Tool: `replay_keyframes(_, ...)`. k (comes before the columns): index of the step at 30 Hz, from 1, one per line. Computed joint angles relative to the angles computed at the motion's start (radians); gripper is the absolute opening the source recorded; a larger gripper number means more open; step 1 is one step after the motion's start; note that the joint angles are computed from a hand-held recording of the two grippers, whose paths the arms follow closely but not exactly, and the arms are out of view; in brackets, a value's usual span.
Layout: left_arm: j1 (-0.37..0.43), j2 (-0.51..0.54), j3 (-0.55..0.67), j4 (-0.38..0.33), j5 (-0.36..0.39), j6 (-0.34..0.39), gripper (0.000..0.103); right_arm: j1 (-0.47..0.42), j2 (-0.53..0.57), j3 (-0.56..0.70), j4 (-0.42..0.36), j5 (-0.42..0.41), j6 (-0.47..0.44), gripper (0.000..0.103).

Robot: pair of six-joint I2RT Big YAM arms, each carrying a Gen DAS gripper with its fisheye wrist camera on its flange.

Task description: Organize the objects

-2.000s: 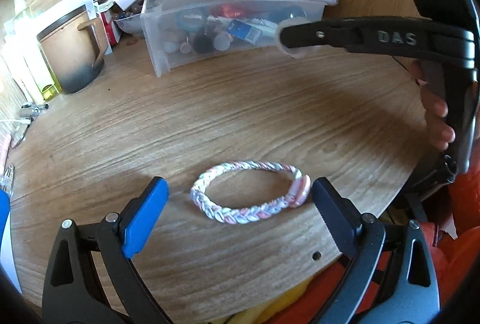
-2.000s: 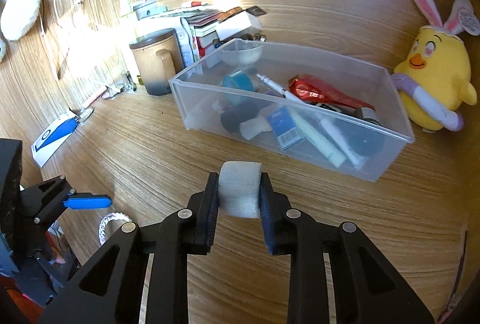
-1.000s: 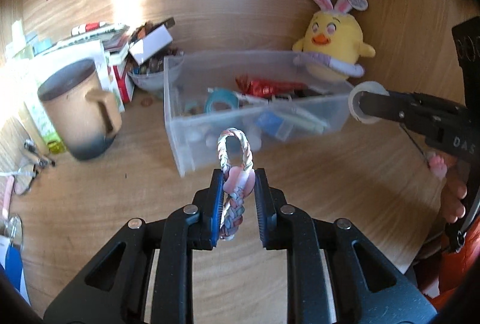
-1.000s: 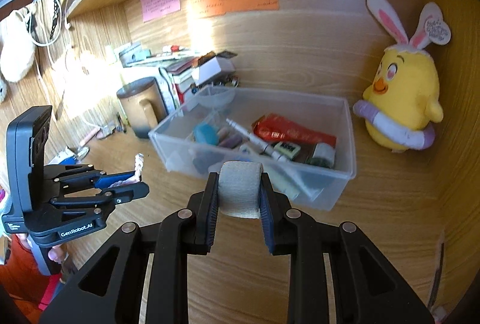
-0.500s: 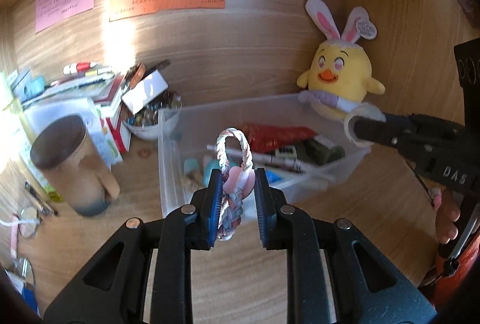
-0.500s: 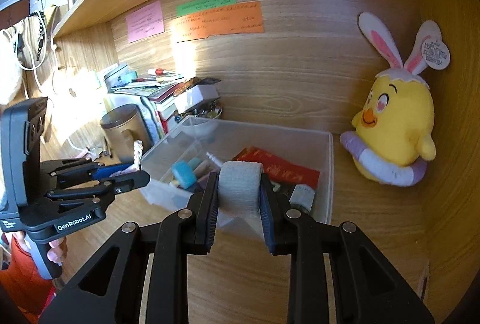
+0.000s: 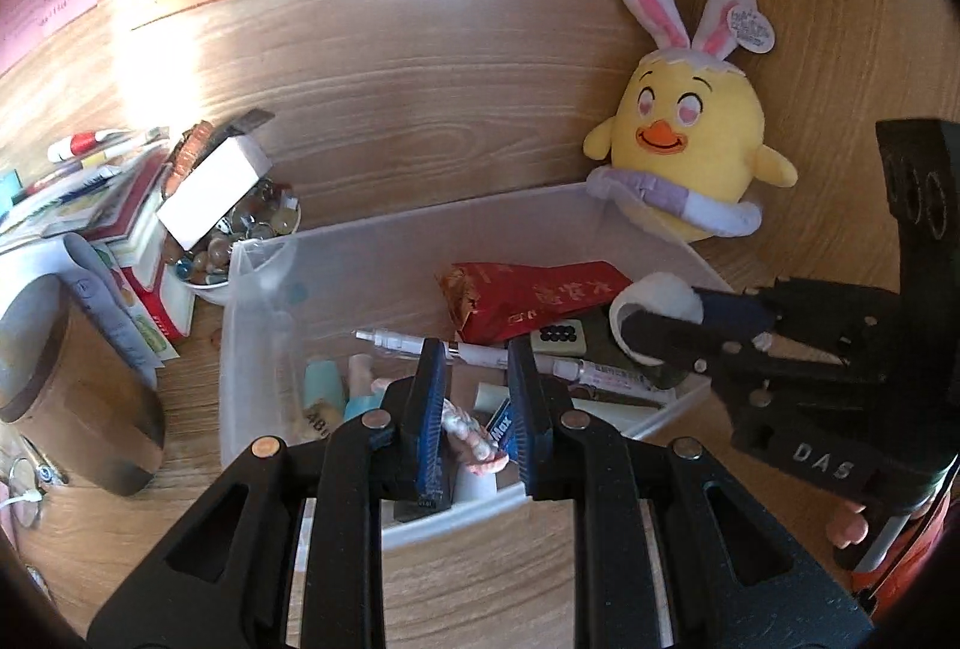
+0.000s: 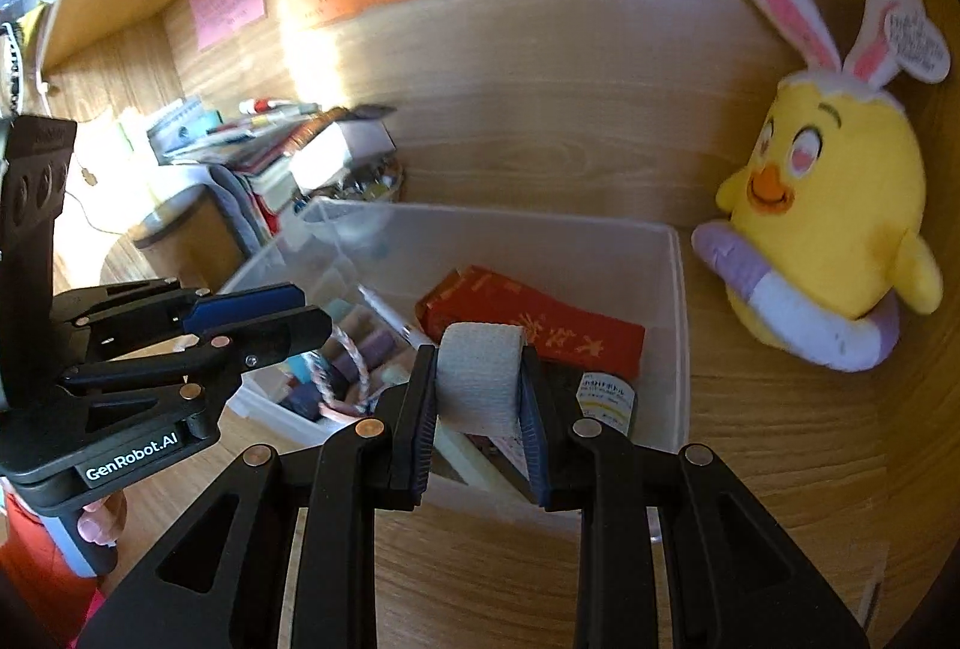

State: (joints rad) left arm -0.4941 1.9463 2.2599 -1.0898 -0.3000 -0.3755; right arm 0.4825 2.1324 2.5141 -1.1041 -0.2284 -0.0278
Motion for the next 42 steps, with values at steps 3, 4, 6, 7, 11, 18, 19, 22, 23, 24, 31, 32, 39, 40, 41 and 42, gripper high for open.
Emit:
replay_keyframes(3,0.006,-0.004,-0.015,0.007,0.018,-0.006,0.037,-0.002,0.038,0.055,-0.045,0.005,-0.003,0.023)
replay_keyframes(4,0.007,-0.006,-0.019,0.010,0.016,-0.006,0.040,-0.002,0.054,0.079,-0.068,0.001,-0.008,0.024)
replay_keyframes(6,0.007,-0.019,-0.038,0.024,0.011,-0.006,0.047,-0.003,0.081,0.128,-0.112,-0.011,-0.013,0.030)
replay_keyframes(7,0.007,-0.022,-0.042,0.027,0.012,-0.006,0.048,-0.004,0.089,0.141,-0.125,-0.016,-0.013,0.035)
replay_keyframes(11,0.008,-0.057,-0.080,0.059,0.023,-0.008,0.059,-0.001,0.053,0.078,-0.073,0.010,-0.013,0.047)
replay_keyframes(18,0.003,-0.111,-0.139,0.084,-0.005,-0.016,0.067,-0.003,0.018,0.035,-0.041,0.007,-0.001,0.049)
replay_keyframes(19,0.002,-0.124,-0.155,0.091,-0.014,-0.020,0.067,-0.004,0.009,0.023,-0.034,0.006,0.000,0.049)
replay_keyframes(22,-0.001,-0.153,-0.193,0.109,-0.030,-0.028,0.071,-0.005,-0.027,-0.027,-0.005,0.002,-0.001,0.049)
replay_keyframes(23,-0.003,-0.164,-0.208,0.116,-0.035,-0.031,0.072,-0.005,-0.039,-0.046,0.006,0.002,-0.002,0.049)
replay_keyframes(24,-0.005,-0.177,-0.227,0.127,-0.043,-0.034,0.074,-0.004,-0.057,-0.072,0.021,0.004,-0.003,0.049)
replay_keyframes(31,-0.031,-0.231,-0.317,0.188,-0.125,-0.031,0.084,0.002,-0.189,-0.277,0.159,0.034,-0.009,0.064)
replay_keyframes(32,-0.039,-0.238,-0.330,0.197,-0.149,-0.031,0.088,0.002,-0.207,-0.304,0.178,0.040,-0.008,0.064)
replay_keyframes(39,-0.058,-0.267,-0.385,0.232,-0.176,-0.055,0.095,0.000,-0.286,-0.429,0.250,0.047,0.007,0.075)
replay_keyframes(40,-0.062,-0.269,-0.389,0.232,-0.182,-0.057,0.095,0.001,-0.294,-0.443,0.256,0.048,0.009,0.075)
replay_keyframes(41,-0.065,-0.270,-0.393,0.232,-0.187,-0.057,0.095,0.001,-0.301,-0.456,0.260,0.047,0.011,0.076)
replay_keyframes(42,-0.067,-0.272,-0.397,0.233,-0.189,-0.057,0.095,0.000,-0.306,-0.466,0.262,0.044,0.012,0.076)
